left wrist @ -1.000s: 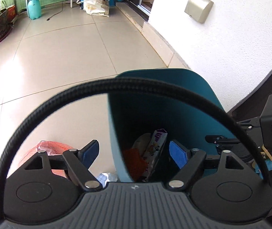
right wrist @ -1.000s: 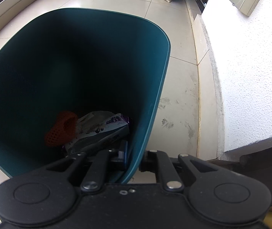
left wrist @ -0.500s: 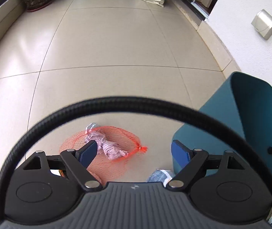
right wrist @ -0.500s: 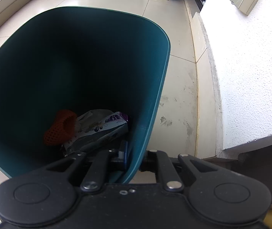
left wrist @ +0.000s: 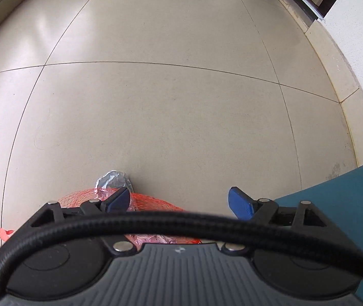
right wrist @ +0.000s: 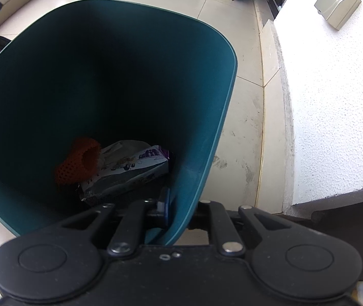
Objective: Collect trash
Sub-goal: 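Move the left tool back to the orange mesh bag on the floor, then close the left tool on the orange mesh bag and lift it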
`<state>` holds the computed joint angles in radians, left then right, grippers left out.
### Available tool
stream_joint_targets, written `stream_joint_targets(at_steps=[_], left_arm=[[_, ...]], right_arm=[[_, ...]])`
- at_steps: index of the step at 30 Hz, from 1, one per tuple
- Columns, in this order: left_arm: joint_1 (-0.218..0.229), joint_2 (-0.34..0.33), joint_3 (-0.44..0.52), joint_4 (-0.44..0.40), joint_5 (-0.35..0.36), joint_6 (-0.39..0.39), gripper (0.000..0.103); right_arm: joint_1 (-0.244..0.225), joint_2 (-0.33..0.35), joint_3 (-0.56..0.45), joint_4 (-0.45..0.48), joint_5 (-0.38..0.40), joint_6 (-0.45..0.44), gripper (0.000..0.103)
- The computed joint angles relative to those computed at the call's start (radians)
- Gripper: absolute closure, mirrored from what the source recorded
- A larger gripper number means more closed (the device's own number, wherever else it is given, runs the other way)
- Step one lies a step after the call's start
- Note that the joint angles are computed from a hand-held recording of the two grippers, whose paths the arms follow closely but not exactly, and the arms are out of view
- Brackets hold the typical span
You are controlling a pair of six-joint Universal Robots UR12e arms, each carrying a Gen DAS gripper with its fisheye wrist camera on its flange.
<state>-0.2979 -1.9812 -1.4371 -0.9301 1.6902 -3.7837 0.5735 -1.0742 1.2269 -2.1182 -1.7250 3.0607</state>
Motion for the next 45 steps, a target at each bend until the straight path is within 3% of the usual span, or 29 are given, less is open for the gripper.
stream_joint_targets(at_steps=[6,11,12,15,16,17,19,26,33,35,39,41,42,43,44,45], left_arm=[[-0.012,-0.044,0.009,-0.033,0.037,0.027,0.018],[-0.016,-0.054,0.011,-0.096,0.053,-0.004,0.02],[-0.016,-0.052,0.008,-0.108,0.056,-0.014,0.027],[-0.013,-0.046,0.0,-0.153,0.029,-0.038,0.065],[-0.013,-0.043,-0.003,-0.161,0.027,-0.042,0.073],[-0.013,-0.038,-0.011,-0.165,0.027,-0.043,0.075],[-0.013,-0.028,-0.024,-0.169,0.024,-0.047,0.092],[0.001,0.035,-0.075,-0.185,0.004,-0.11,0.101],[0.0,0.101,-0.094,-0.182,-0.002,-0.074,0.102],[0.009,0.107,-0.091,-0.187,-0.039,-0.063,0.101],[0.007,0.108,-0.091,-0.159,-0.044,-0.072,0.1],[0.016,0.106,-0.094,-0.149,-0.071,-0.087,0.096],[0.021,0.103,-0.095,-0.144,-0.089,-0.088,0.086],[0.026,0.095,-0.097,-0.138,-0.103,-0.091,0.067],[0.026,0.089,-0.097,-0.128,-0.099,-0.096,0.055],[0.022,0.086,-0.101,-0.106,-0.077,-0.106,0.032]], right_arm=[[0.0,0.0,0.001,0.0,0.001,-0.018,0.091],[0.005,-0.003,0.0,0.005,-0.012,-0.021,0.091],[0.006,-0.003,0.001,0.003,-0.014,-0.019,0.091],[0.006,-0.003,0.003,-0.001,-0.015,-0.017,0.091],[0.005,-0.003,0.003,0.0,-0.015,-0.02,0.091],[0.006,-0.003,0.004,-0.002,-0.016,-0.018,0.091],[0.007,-0.004,0.007,-0.007,-0.019,-0.016,0.091],[0.005,-0.005,0.009,-0.013,-0.015,-0.014,0.091],[0.002,-0.009,0.015,-0.022,-0.01,-0.008,0.091],[0.002,-0.009,0.015,-0.021,-0.011,-0.004,0.091],[0.002,-0.009,0.012,-0.017,-0.011,-0.002,0.091],[0.003,-0.007,0.009,-0.015,-0.013,-0.004,0.091],[0.003,-0.006,0.008,-0.016,-0.014,-0.004,0.091],[0.003,-0.006,0.009,-0.017,-0.014,-0.005,0.091],[0.004,-0.006,0.009,-0.016,-0.013,-0.004,0.091],[0.004,-0.005,0.009,-0.016,-0.013,-0.003,0.091]])
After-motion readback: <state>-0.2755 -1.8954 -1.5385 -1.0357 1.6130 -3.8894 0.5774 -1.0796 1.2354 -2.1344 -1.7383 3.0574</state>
